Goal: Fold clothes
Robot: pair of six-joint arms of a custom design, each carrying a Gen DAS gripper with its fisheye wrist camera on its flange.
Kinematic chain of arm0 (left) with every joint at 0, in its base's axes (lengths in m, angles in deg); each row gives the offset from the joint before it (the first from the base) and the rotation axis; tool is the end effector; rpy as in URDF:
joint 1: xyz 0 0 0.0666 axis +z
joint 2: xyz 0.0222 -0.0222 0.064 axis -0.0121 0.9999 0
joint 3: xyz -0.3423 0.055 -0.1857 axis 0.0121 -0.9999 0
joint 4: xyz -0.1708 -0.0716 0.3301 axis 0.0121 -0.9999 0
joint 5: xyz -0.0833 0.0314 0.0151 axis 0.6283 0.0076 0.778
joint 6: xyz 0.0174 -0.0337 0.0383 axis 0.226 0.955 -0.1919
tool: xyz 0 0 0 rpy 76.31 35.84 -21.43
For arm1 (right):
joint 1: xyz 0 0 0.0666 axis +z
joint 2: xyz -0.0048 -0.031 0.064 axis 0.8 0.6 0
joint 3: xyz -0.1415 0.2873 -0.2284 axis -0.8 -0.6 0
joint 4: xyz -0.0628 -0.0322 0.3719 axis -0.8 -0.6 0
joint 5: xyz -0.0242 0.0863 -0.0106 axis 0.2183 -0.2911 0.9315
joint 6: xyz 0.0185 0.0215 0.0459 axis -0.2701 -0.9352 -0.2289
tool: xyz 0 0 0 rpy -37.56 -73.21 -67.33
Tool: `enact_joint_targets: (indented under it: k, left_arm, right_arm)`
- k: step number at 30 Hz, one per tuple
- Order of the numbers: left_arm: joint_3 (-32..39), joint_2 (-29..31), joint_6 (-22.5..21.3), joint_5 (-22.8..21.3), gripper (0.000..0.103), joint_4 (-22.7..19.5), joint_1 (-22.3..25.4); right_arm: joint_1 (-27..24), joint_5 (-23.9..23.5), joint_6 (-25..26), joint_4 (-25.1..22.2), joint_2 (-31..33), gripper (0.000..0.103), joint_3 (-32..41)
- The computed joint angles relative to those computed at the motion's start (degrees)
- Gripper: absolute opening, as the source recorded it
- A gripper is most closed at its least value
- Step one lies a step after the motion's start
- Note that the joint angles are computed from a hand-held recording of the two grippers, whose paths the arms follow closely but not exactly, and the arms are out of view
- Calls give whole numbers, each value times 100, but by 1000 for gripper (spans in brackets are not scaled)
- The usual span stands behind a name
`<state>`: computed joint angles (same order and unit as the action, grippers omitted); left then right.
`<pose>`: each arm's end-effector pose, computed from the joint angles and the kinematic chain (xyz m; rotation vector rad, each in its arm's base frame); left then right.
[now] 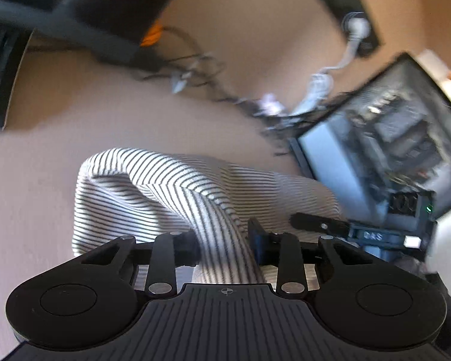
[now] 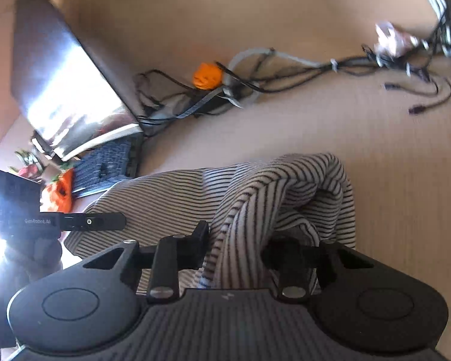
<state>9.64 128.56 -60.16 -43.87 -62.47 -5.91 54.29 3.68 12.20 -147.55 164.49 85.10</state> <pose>0.5380 -0.0666 0.4359 -0.2095 2.3141 -0.8707 0.6629 0.0392 0.4238 -0.6307 2.4013 0.9991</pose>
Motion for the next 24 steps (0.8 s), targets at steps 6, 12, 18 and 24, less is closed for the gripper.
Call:
enact_joint_targets:
  k: [6,12,18,24]
  left_arm:
    - [-616,-626,-278,82,35,33,-27]
    - [-600,-355,-447,-816,41,-881,-104]
    - [-486,-673,-820,-1107,70,-707,-77]
    - [-225,-440,-807,-948,94,-8,-272]
  right_arm:
    - [-138,-186,373,-271,-326,30,-341]
    - [-8,1177,211,893,-737,43,-1492]
    - [-25,1659,294,1846,-1357,65,-2144]
    - [27,2561,151,3661,-2054,98,-3126]
